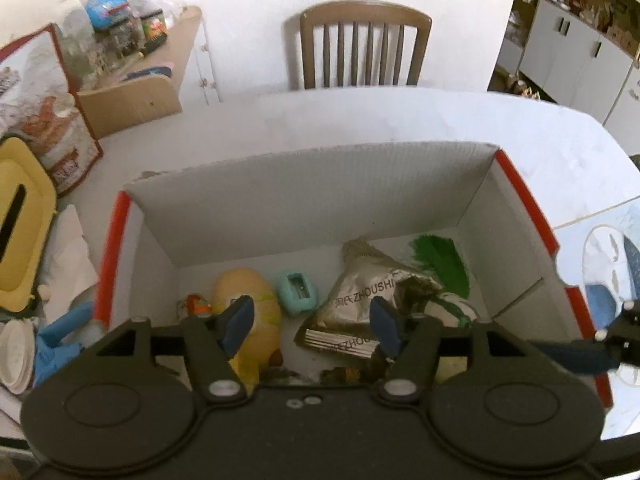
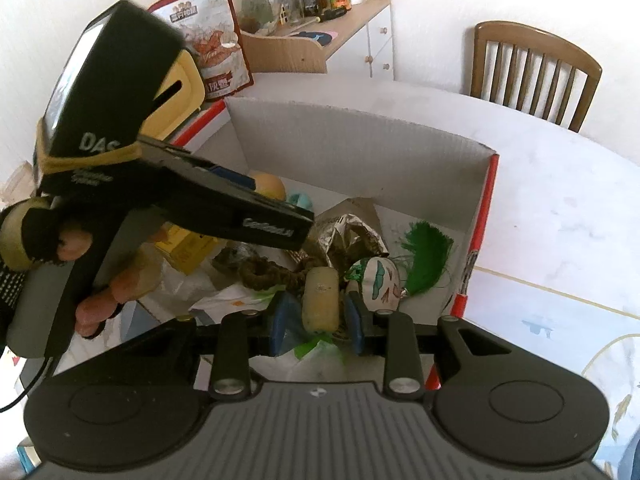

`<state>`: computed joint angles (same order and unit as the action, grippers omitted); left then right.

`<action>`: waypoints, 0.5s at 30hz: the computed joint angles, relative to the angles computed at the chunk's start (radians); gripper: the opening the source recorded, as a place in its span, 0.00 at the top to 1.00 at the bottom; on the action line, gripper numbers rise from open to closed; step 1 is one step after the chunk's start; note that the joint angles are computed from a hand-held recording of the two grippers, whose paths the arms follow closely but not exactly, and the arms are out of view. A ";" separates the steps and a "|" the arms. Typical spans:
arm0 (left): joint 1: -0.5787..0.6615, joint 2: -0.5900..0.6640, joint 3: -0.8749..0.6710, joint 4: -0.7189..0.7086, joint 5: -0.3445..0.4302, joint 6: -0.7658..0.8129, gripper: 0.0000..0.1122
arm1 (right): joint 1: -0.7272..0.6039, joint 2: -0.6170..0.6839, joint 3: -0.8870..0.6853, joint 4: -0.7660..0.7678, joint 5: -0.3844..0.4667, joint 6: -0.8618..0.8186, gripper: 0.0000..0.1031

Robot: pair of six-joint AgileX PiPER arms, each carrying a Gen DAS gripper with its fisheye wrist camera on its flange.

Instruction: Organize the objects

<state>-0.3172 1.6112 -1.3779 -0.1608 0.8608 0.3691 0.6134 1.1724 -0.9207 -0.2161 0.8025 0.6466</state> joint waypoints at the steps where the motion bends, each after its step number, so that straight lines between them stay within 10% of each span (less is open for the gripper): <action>1: 0.003 -0.017 0.012 -0.001 -0.006 0.001 0.43 | 0.002 -0.009 0.000 -0.001 0.005 0.002 0.69; 5: 0.007 -0.084 0.057 0.006 -0.028 -0.002 0.40 | 0.044 -0.055 0.009 -0.055 0.019 0.064 0.44; 15: 0.022 -0.256 0.148 -0.016 -0.054 0.015 0.26 | 0.109 -0.167 0.016 -0.120 0.058 0.155 0.39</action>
<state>-0.2951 1.3550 -1.2298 -0.1768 0.8064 0.3844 0.7229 1.0050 -0.9045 -0.3356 0.8609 0.8013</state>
